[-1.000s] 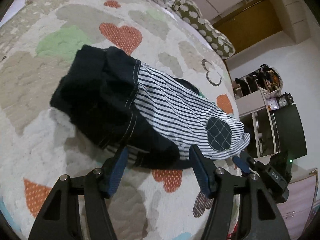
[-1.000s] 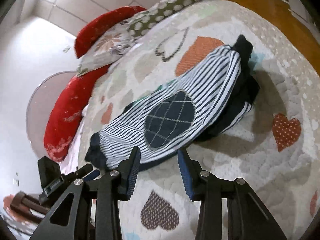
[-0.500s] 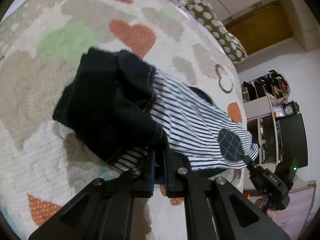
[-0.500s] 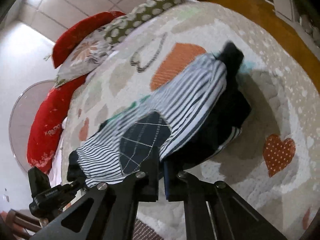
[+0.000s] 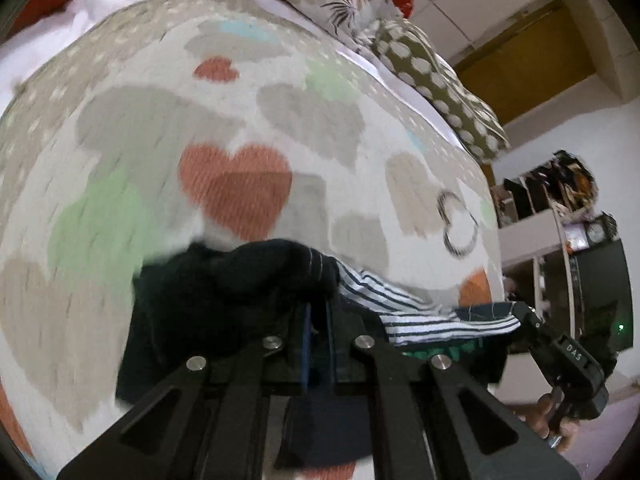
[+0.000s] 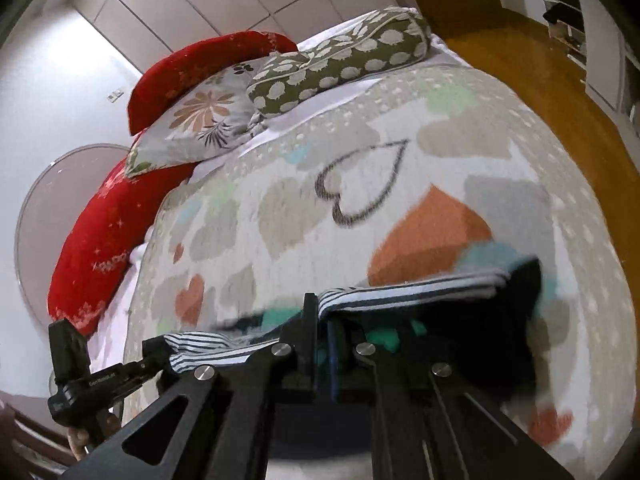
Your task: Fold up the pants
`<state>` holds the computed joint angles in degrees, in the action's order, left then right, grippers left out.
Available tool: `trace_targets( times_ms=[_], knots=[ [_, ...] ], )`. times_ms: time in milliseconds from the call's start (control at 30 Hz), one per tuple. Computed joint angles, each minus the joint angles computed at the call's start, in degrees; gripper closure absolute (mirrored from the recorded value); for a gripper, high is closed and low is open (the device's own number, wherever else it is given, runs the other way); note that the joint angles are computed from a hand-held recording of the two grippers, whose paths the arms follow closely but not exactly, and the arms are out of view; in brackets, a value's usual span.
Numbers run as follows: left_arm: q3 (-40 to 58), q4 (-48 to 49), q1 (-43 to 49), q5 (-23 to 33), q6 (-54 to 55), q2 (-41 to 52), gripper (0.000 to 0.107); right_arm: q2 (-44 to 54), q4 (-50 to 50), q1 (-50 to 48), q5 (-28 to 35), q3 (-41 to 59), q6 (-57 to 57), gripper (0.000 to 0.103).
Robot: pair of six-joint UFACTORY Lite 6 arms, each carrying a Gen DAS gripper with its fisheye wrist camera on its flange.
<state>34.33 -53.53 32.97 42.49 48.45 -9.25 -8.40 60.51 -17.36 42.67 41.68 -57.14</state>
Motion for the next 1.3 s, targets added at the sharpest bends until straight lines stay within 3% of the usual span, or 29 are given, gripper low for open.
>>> trace_targets(
  times_ms=[67,133,200,233,300,467,567,767,833,867,900,933,967,1000,1033,1100,1200,1300],
  knots=[
    [5.78,-0.22,-3.81,-5.7,-2.59,6.62,0.096,8.39,1.65,5.09,-5.6,6.49,1.26,0.092],
    [9.74,-1.71,-4.16,-6.05,-1.74,10.82,0.08,15.76,0.37,8.04,-9.24,12.73,2.88,0.055],
    [11.65,-5.61,-1.5,-1.57,2.08,12.67,0.066,19.51,-2.1,11.17,-16.5,16.43,5.6,0.046],
    [11.82,-7.21,-0.01,0.77,4.16,12.58,0.064,19.93,-2.17,11.38,-18.1,16.86,5.75,0.046],
    [10.94,-8.26,3.33,5.26,8.14,10.79,0.05,20.1,-1.0,9.2,-16.73,17.78,4.68,0.045],
    [3.92,-1.73,14.57,10.45,13.72,2.58,0.04,13.99,3.69,-2.83,-7.38,11.53,-5.0,0.041],
    [-0.2,3.27,23.49,12.2,18.13,0.54,0.039,10.03,2.45,-13.8,-2.28,5.12,-12.56,0.041],
    [-6.86,8.9,31.91,7.8,25.12,1.21,0.038,5.5,2.19,-27.78,0.21,-5.09,-26.67,0.041],
    [-8.96,8.53,29.58,5.64,25.03,2.1,0.031,5.39,2.74,-28.16,-0.97,-7.98,-29.21,0.041],
    [-10.99,6.99,28.18,4.04,25.94,0.04,0.022,5.41,3.77,-27.06,-2.31,-9.68,-30.25,0.041],
    [-13.96,5.64,25.52,1.64,25.47,-3.89,0.021,5.54,5.01,-26.25,-3.34,-10.86,-31.26,0.041],
    [-16.01,5.39,22.07,-0.92,23.47,-6.99,0.021,6.04,6.61,-25.05,-4.49,-11.79,-32.08,0.041],
    [-17.68,6.44,17.74,-3.31,20.33,-10.16,0.034,6.6,9.47,-23.47,-5.99,-12.97,-33.01,0.042],
    [-18.99,9.43,12.24,-5.99,15.18,-13.35,0.074,6.62,11.95,-22.8,-7.3,-14.1,-34.62,0.051],
    [-19.51,12.63,8.85,-6.82,11.16,-15.48,0.08,5.94,14.2,-21.74,-9.17,-15.38,-35.9,0.066],
    [-19.73,15.36,8.75,-3.44,7.35,-19.54,0.082,5.21,11.5,-20.44,-9.11,-15.12,-33.05,0.088],
    [-19.09,18.04,16.34,5.04,8.83,-25.39,0.082,4.15,3.05,-26.14,0.86,-13.67,-27.0,0.091],
    [-18.0,20.66,26.53,13.98,13.75,-29.39,0.082,-1.82,-2.53,-30.3,6.07,-14.95,-24.89,0.091]
  ],
)
